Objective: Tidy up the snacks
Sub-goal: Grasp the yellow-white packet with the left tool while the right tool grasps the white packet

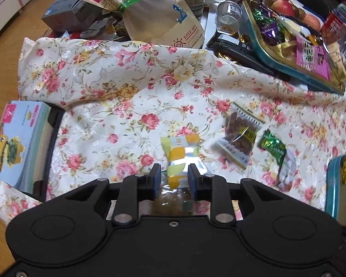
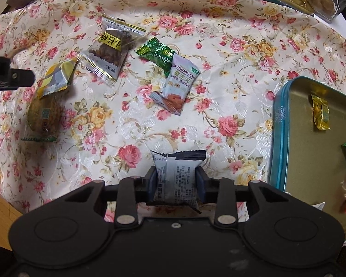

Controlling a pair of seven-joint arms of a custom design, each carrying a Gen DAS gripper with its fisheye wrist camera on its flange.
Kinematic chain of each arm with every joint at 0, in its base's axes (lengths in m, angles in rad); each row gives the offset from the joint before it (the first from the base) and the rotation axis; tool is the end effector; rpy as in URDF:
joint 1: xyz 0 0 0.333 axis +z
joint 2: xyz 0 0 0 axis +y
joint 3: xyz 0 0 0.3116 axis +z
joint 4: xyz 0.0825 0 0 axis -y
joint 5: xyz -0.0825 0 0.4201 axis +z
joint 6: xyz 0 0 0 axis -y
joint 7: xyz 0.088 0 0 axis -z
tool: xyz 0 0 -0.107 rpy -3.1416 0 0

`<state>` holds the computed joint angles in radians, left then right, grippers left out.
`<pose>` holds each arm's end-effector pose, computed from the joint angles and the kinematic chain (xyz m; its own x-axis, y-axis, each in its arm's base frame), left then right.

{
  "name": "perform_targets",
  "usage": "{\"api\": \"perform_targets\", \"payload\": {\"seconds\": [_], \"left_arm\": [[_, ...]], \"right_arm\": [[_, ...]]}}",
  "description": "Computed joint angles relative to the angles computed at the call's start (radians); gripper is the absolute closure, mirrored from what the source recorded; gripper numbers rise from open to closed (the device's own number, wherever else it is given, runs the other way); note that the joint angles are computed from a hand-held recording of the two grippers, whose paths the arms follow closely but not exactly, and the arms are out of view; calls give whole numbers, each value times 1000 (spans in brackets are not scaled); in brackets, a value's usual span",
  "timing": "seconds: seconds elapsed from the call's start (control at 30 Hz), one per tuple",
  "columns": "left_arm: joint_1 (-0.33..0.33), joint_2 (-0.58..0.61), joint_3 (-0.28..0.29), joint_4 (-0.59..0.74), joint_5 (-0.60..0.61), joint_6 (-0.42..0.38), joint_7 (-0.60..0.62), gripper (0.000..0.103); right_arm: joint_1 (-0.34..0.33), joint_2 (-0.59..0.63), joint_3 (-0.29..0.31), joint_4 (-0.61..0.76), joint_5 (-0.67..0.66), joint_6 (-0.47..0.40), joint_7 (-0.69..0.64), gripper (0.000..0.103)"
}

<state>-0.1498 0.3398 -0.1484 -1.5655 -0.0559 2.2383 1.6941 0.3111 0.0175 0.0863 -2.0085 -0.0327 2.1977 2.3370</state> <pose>0.6945 -0.2018 0.4694 -0.3778 -0.9239 0.0610 -0.8790 0.3372 -0.3372 0.5598 0.2335 0.4422 -0.3365 -0.9365 -0.0983 -0.9267 0.3479 -0.1423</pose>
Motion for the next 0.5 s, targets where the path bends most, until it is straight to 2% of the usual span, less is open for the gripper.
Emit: {"api": "perform_targets", "payload": {"seconds": [0.2, 0.33, 0.5], "left_arm": [[-28, 32, 6, 26, 35, 43, -63, 67], [-32, 61, -1, 50, 27, 33, -63, 67], [-56, 88, 14, 67, 77, 28, -94, 67]], "right_arm": [[-3, -21, -2, -13, 27, 45, 3, 67], [-3, -33, -2, -21, 55, 74, -16, 67], [-1, -44, 0, -24, 38, 86, -17, 67]]}}
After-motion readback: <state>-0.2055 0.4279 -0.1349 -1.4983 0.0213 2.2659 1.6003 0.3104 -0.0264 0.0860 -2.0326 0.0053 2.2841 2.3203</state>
